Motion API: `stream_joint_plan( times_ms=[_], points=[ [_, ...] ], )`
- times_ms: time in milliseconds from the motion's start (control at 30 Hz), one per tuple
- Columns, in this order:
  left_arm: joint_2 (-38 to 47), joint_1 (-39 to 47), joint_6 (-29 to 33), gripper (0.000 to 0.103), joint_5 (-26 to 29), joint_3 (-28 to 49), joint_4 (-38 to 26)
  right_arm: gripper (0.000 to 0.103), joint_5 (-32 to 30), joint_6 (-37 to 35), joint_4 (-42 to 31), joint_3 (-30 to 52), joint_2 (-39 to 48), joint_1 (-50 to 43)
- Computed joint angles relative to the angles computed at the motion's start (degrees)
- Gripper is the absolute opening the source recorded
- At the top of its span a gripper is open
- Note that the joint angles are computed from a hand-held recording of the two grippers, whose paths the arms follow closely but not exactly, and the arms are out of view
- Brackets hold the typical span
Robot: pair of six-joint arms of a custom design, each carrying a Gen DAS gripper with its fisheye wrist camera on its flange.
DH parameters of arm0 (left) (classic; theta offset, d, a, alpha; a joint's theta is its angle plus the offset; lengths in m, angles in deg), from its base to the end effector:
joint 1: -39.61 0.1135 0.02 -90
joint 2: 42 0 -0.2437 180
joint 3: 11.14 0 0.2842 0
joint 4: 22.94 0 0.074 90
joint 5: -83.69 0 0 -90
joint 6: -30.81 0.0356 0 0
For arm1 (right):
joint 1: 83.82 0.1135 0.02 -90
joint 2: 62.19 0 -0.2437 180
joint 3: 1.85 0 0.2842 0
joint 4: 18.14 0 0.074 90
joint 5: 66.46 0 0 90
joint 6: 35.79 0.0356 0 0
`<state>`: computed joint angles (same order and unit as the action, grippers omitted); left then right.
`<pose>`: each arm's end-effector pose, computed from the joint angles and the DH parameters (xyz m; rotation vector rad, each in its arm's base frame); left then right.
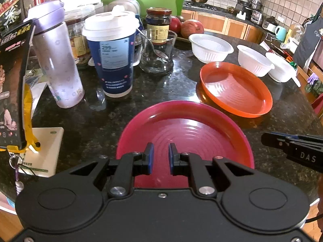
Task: Organize plates and bowls
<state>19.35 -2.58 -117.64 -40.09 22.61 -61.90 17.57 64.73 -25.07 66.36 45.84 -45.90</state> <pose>0.1587 -0.1171 0.1007 -0.4962 2.3889 0.0833 0.3043 0.2418 0.0835 -0.6282 2.3636 0.5139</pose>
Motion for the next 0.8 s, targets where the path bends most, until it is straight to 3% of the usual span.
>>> stream_joint_plan(
  times_ms=[433, 800],
  points=[
    [20.3, -6.3, -9.3, 0.02, -2.8, 16.1, -1.7, 0.017, -9.1, -8.8, -2.8, -0.9, -2.0, -10.9],
    [35.5, -8.9, -13.7, 0.02, -4.4, 31.6, -3.8, 0.018, -15.2, -18.3, -7.2, 2.0, -1.0, -22.5]
  ],
)
